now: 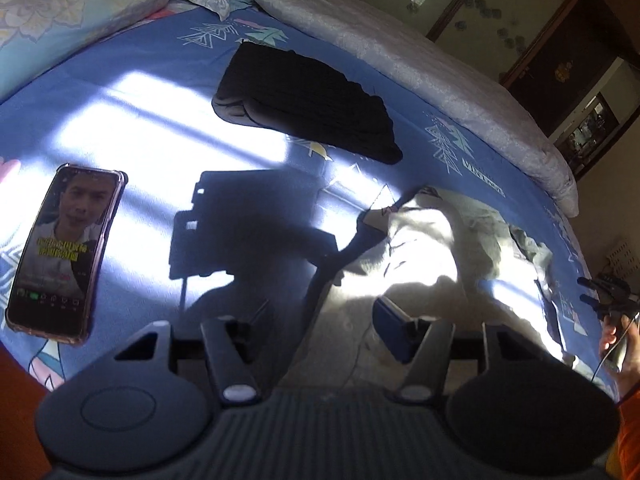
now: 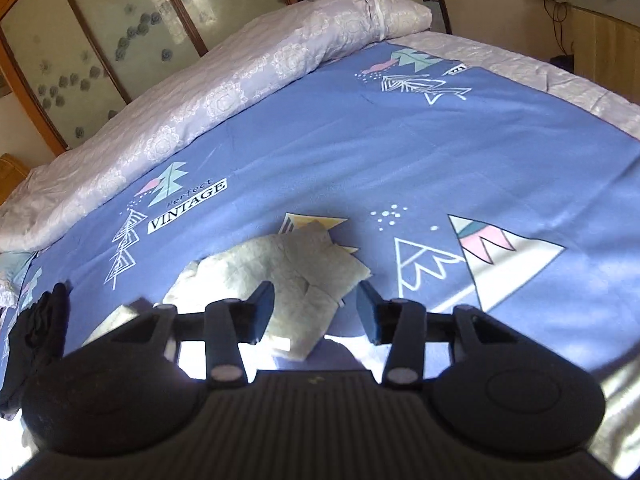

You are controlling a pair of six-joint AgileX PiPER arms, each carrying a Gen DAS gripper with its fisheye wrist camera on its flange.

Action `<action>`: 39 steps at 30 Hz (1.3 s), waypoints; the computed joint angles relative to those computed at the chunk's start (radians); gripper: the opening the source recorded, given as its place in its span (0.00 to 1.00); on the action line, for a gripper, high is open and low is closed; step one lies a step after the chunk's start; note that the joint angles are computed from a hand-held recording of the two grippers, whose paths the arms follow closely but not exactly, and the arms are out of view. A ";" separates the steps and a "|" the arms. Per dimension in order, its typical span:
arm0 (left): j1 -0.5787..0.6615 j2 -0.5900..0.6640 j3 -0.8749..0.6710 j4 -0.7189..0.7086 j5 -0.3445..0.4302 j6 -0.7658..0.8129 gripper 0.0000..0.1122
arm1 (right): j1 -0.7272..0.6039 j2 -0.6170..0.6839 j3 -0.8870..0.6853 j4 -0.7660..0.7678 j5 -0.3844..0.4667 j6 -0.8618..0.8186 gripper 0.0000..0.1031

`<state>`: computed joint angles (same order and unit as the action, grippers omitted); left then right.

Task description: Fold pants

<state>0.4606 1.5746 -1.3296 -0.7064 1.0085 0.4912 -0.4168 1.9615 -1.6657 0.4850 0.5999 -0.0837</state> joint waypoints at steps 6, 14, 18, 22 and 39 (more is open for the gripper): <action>-0.195 0.283 -0.274 0.071 -0.097 -0.156 0.54 | 0.035 0.273 -0.333 -0.206 0.156 0.352 0.57; -0.409 0.447 -0.409 0.092 -0.087 -0.149 0.18 | 0.045 0.180 -0.225 -0.223 0.018 0.276 0.11; -0.460 0.269 -0.199 -0.020 -0.114 0.127 0.15 | -0.046 0.108 -0.203 -0.543 -0.060 0.533 0.10; -0.593 0.066 0.040 0.046 -0.150 0.427 0.23 | -0.151 0.083 -0.198 -0.827 0.007 0.796 0.12; -0.595 0.273 -0.309 0.086 -0.103 0.283 0.51 | -0.132 -0.270 0.427 -0.406 -0.221 0.324 0.41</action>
